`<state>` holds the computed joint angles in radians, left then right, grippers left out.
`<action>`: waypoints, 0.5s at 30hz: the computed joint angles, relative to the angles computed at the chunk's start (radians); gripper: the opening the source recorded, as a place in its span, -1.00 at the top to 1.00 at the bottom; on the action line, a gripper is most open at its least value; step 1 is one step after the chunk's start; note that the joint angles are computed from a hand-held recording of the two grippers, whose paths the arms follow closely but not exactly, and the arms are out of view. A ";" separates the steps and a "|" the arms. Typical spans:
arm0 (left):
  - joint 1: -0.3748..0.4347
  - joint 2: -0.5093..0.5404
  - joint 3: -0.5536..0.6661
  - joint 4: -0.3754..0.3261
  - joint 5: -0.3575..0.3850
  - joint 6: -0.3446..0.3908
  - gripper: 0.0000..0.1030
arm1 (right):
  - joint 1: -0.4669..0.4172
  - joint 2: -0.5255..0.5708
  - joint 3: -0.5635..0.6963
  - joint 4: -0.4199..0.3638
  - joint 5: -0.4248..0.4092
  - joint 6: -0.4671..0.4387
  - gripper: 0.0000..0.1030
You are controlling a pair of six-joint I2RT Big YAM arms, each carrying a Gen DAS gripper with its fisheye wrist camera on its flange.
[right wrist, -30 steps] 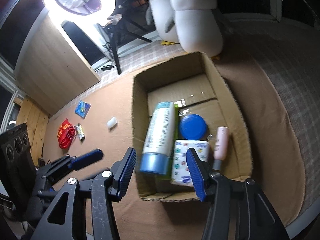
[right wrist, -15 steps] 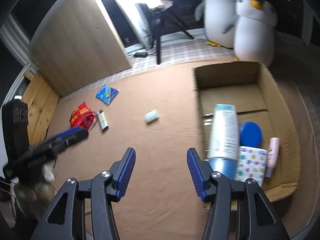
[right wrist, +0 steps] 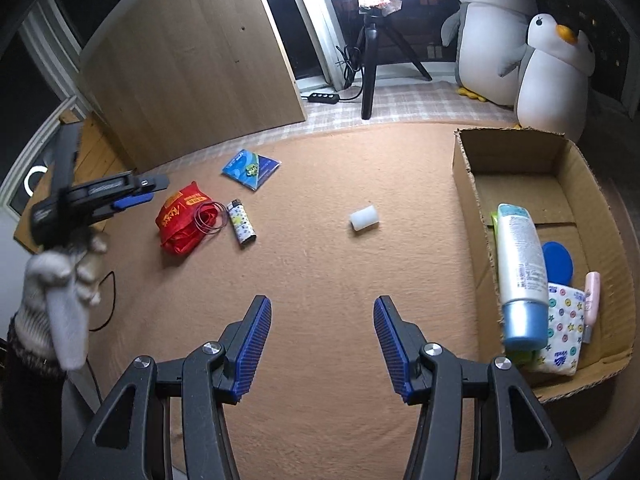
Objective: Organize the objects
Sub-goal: 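Move the left tool down to the red drawstring bag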
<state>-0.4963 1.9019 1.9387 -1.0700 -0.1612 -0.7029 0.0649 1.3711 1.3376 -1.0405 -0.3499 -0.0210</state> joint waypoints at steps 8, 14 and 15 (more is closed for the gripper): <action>0.057 0.151 0.158 -0.109 -0.006 0.035 -0.08 | 0.015 -0.012 -0.022 -0.017 0.026 0.014 0.04; 0.071 0.225 0.221 -0.177 -0.030 0.063 -0.09 | 0.002 -0.010 -0.031 -0.035 0.026 0.017 0.04; 0.072 0.222 0.208 -0.168 -0.030 0.064 -0.14 | -0.001 -0.008 -0.032 -0.039 0.025 0.015 0.04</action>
